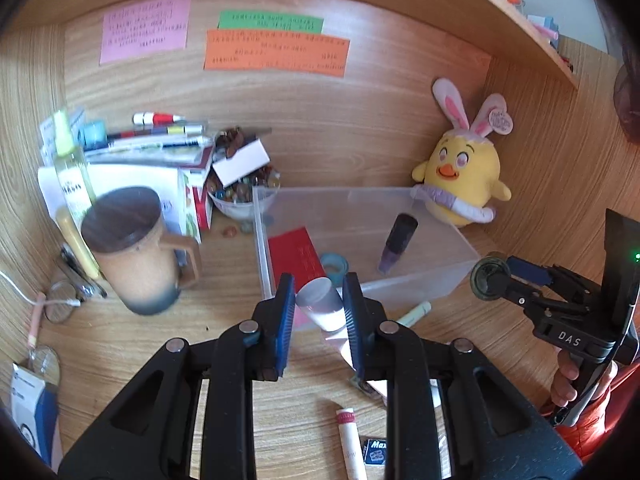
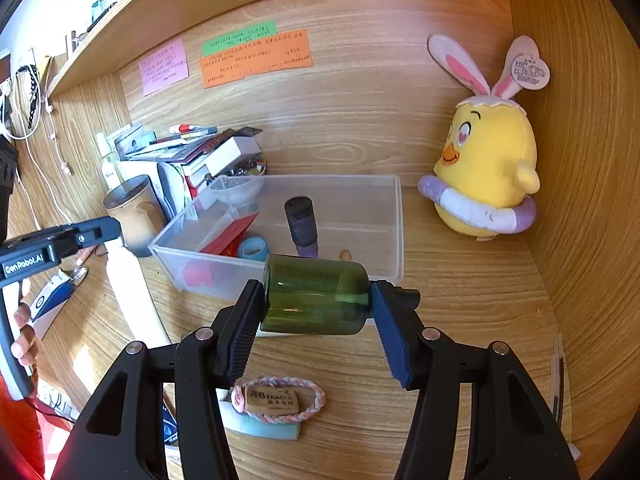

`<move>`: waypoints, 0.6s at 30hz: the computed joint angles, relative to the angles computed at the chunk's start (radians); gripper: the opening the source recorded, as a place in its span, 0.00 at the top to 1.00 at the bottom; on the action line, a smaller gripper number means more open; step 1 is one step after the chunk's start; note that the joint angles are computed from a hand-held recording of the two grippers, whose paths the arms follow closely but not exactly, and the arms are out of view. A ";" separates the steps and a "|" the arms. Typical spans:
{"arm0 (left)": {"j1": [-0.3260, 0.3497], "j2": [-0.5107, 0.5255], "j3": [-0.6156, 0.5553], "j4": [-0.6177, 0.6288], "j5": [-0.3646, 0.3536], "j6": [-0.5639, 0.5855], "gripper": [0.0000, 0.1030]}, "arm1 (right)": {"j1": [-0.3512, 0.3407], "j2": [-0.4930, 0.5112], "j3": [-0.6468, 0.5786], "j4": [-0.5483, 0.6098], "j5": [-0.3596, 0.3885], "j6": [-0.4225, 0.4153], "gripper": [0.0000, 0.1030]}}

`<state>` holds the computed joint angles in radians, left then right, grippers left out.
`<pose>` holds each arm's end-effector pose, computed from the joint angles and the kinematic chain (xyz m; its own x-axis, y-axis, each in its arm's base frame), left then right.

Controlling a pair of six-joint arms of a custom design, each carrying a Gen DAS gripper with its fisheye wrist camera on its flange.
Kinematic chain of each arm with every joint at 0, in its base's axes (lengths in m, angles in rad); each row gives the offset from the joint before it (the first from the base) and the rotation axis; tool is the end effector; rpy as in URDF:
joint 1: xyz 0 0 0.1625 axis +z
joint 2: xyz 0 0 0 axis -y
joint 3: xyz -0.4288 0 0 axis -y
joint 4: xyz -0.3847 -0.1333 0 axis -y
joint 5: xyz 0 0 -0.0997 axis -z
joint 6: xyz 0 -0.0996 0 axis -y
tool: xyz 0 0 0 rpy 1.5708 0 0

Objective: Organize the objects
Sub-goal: 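Carry lotion tube and green bottle into the clear box and release both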

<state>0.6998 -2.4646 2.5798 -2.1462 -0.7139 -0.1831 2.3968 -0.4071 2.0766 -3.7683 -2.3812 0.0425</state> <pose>0.0072 -0.2666 0.3728 -0.7920 0.1749 -0.5850 0.5504 0.6192 -0.5600 0.3918 -0.2781 -0.0596 -0.7619 -0.2342 0.6039 -0.6033 0.5960 -0.5299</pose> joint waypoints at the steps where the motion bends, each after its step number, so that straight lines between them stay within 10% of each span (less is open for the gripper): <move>1: -0.010 0.000 -0.005 0.003 0.006 -0.002 0.77 | 0.001 -0.001 -0.003 0.000 0.000 -0.001 0.50; 18: 0.004 0.151 -0.054 -0.288 -0.064 0.101 0.78 | -0.016 0.001 -0.086 -0.009 0.004 -0.118 0.50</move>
